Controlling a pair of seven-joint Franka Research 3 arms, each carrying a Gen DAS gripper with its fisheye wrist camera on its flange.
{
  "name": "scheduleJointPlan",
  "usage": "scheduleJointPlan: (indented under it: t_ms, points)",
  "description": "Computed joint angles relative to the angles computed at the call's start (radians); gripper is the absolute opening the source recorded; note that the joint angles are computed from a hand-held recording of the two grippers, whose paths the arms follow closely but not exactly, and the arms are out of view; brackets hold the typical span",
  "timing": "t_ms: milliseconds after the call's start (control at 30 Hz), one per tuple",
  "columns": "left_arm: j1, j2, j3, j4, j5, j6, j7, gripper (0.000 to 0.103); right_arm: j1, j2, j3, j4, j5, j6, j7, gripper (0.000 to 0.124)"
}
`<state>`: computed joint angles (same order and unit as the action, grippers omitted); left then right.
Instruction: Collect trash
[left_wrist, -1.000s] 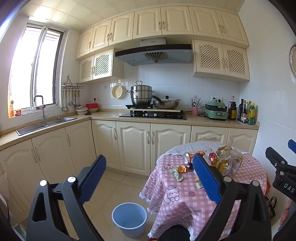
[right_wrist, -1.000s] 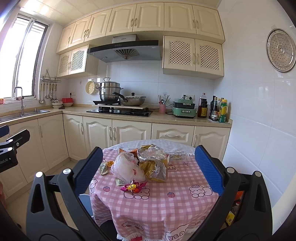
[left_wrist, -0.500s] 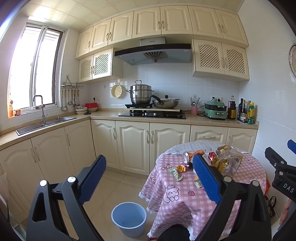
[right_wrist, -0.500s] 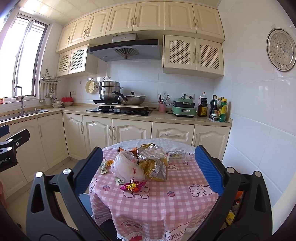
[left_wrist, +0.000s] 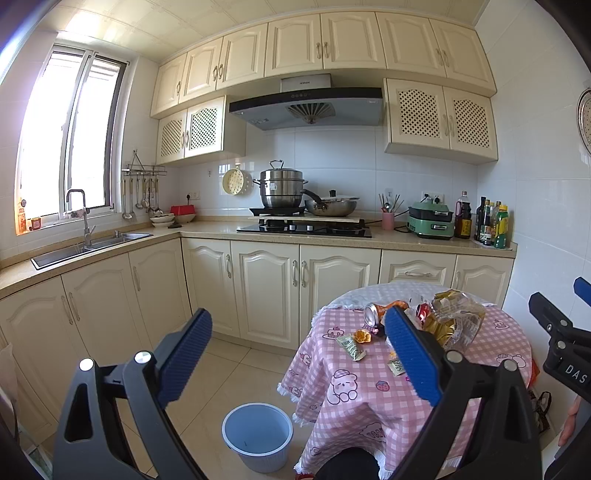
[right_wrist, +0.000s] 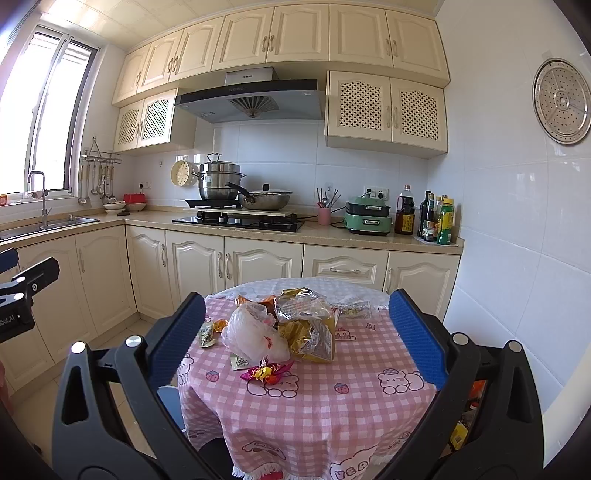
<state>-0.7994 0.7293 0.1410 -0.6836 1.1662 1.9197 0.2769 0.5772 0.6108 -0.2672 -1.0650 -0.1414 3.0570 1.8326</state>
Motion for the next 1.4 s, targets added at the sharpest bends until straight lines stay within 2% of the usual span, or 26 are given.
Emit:
scheduleJointPlan:
  t_ms: [1400]
  points:
    - [0.003, 0.012, 0.003, 0.005, -0.018, 0.004, -0.001, 0.093, -0.016, 0.01, 0.022, 0.033, -0.024, -0.051, 0.016, 0.097]
